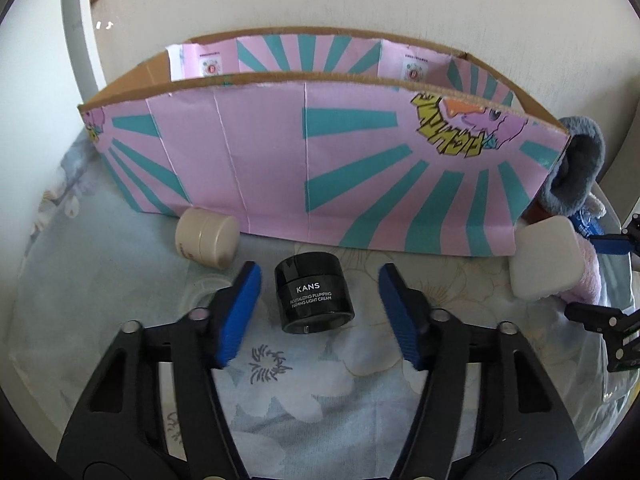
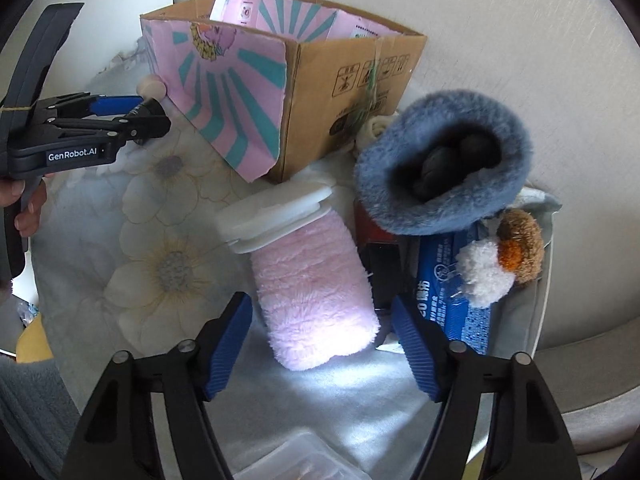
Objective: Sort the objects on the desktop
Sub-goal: 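Grasp the black KANS jar with left tool while right tool grasps another pink towel, then lower the jar and towel into the box and open both tools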
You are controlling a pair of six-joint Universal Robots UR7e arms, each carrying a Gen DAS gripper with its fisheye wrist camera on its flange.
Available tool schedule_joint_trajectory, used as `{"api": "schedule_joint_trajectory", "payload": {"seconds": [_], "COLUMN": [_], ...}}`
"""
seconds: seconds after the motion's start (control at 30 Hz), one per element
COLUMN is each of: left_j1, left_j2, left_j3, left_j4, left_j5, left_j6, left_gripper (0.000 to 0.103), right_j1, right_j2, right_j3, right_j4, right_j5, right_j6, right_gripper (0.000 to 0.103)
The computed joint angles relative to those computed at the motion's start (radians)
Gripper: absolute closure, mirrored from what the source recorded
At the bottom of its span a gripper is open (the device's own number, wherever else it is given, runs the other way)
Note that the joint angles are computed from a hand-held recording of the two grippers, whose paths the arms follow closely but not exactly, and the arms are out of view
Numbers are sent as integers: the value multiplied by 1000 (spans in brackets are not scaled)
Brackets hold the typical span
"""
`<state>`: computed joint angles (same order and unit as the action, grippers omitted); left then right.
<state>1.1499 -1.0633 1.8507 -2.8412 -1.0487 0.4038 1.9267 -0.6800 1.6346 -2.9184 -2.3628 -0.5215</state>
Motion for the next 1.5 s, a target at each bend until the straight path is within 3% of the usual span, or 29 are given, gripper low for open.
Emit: {"api": "schedule_joint_trajectory", "payload": {"seconds": [0.07,0.1,0.2,0.33,0.5,0.7,0.97,1.27,1.5], "left_j1": [6,9,16,15,5,-27,-68,-84,-65], "left_j2": [1,1,-5,-13,-38,-87,-112,-26,123], "left_j3": [-3,-5,-8,-5,-12,-56,-219,-504,-778], "left_j4": [12,15,28,47,96,239,507,746,923], "left_j5": [-2,-4,-22,-26,-29,-29,-43,-61,-64], "left_j6": [-12,-17,-17,-4,-11,-45,-59,-21,1], "left_gripper": [66,68,69,69,69,69,69,69,69], "right_j1": [1,3,8,20,35,58,91,126,130], "right_j2": [10,15,17,29,6,-54,-85,-39,72], "right_j3": [-9,-13,-23,-21,-13,-8,-116,-295,-555], "right_j4": [-17,-27,-16,-34,8,115,356,509,692], "right_j5": [-6,-10,-3,-29,-39,-30,29,2,10], "right_j6": [-22,-36,-50,-73,-3,146,362,424,470], "right_gripper": [40,48,61,64,66,66,66,66,66]}}
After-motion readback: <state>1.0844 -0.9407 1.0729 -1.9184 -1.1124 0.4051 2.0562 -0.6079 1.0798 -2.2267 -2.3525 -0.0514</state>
